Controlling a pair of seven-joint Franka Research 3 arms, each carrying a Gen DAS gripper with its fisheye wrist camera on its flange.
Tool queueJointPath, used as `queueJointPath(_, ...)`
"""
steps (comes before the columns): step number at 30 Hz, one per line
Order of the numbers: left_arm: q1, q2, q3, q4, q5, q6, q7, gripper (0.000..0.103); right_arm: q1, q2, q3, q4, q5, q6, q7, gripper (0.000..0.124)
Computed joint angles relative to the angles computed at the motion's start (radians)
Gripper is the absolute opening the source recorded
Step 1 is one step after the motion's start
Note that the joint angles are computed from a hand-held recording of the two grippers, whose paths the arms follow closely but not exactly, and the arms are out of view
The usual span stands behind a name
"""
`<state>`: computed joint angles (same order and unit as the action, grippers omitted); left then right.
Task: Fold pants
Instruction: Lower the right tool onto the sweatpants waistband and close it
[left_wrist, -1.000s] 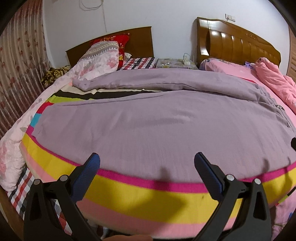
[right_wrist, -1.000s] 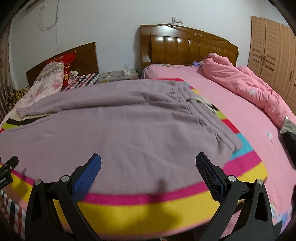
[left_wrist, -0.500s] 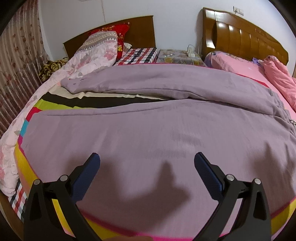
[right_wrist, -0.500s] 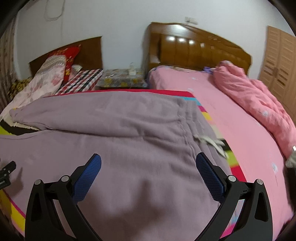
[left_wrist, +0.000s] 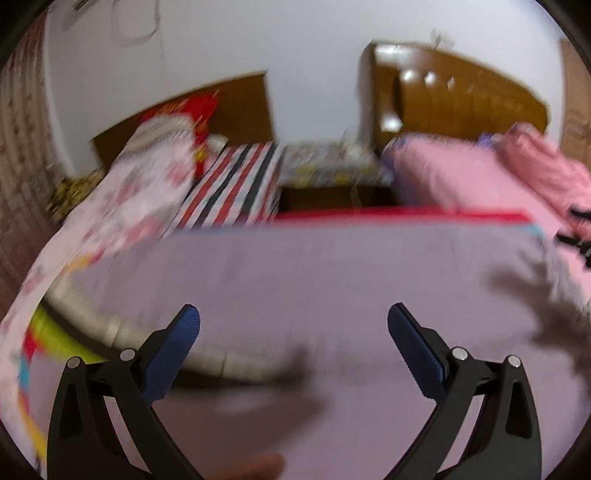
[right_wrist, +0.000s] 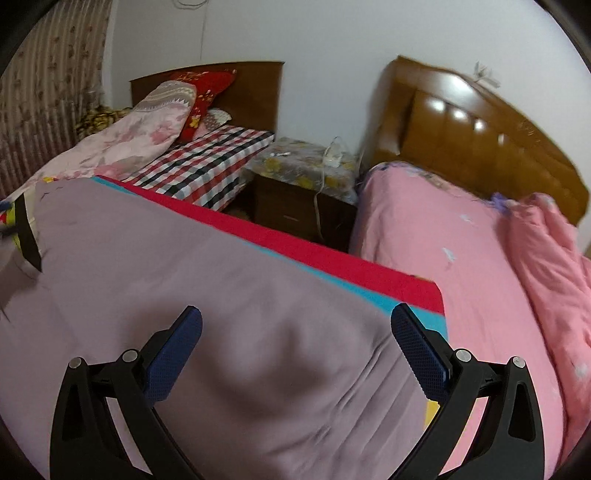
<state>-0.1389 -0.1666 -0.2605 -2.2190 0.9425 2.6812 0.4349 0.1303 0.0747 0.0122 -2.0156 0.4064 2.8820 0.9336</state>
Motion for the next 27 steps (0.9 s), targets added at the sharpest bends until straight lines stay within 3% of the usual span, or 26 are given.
queueJointPath(1,0.009,0.054,0.010,0.056,0.008,0.021,0.031,0.102,-0.011,0.033,-0.003,0.044,0.021,-0.029,-0.022,0.099)
queueJointPath(4,-0.001,0.218,0.038,0.230,-0.052,-0.028,0.145,0.102,-0.044,0.162,-0.016,0.215,0.018,-0.161,-0.003,0.099)
queueJointPath(6,0.000,0.304,0.052,0.308,-0.236,-0.024,0.307,0.101,-0.068,0.226,-0.011,0.308,0.027,-0.262,0.011,0.099)
queueJointPath(7,0.021,0.349,0.041,0.339,-0.388,0.005,0.440,0.101,-0.083,0.257,-0.001,0.353,0.038,-0.319,-0.004,0.099)
queueJointPath(8,0.047,0.387,0.020,0.369,-0.494,0.014,0.533,0.101,-0.088,0.275,0.004,0.373,0.035,-0.341,-0.022,0.099)
queueJointPath(11,0.041,0.468,0.046,0.439,-0.572,0.027,0.642,0.101,-0.073,0.307,-0.002,0.398,-0.023,-0.362,-0.036,0.099)
queueJointPath(13,0.066,0.516,0.025,0.481,-0.665,0.031,0.769,0.101,-0.079,0.325,0.004,0.420,-0.025,-0.405,-0.042,0.084)
queueJointPath(15,0.046,0.533,0.051,0.485,-0.672,0.057,0.781,0.101,-0.082,0.338,0.003,0.432,-0.030,-0.433,-0.044,0.081)
queueJointPath(17,0.043,0.558,0.061,0.504,-0.684,0.068,0.812,0.101,-0.106,0.338,0.019,0.430,0.013,-0.441,-0.080,0.079)
queueJointPath(18,0.028,0.564,0.079,0.511,-0.709,0.061,0.827,0.101,-0.103,0.342,0.017,0.436,0.016,-0.442,-0.075,0.070)
queueJointPath(19,0.043,0.549,0.062,0.482,-0.710,0.063,0.818,0.101,-0.105,0.335,0.017,0.428,0.027,-0.430,-0.076,0.043)
queueJointPath(20,0.046,0.546,0.061,0.475,-0.723,0.059,0.828,0.101,-0.103,0.331,0.016,0.426,0.027,-0.426,-0.075,0.025)
queueJointPath(21,0.044,0.542,0.065,0.468,-0.724,0.060,0.834,0.101,-0.087,0.305,0.003,0.392,0.002,-0.388,-0.062,0.015)
queueJointPath(25,0.043,0.496,0.054,0.412,-0.724,0.082,0.904,0.101,-0.056,0.185,0.008,0.238,-0.034,-0.269,-0.119,0.013)
queueJointPath(27,0.031,0.488,0.057,0.408,-0.715,0.080,0.924,0.101,-0.037,0.161,-0.009,0.213,-0.063,-0.236,-0.066,0.013)
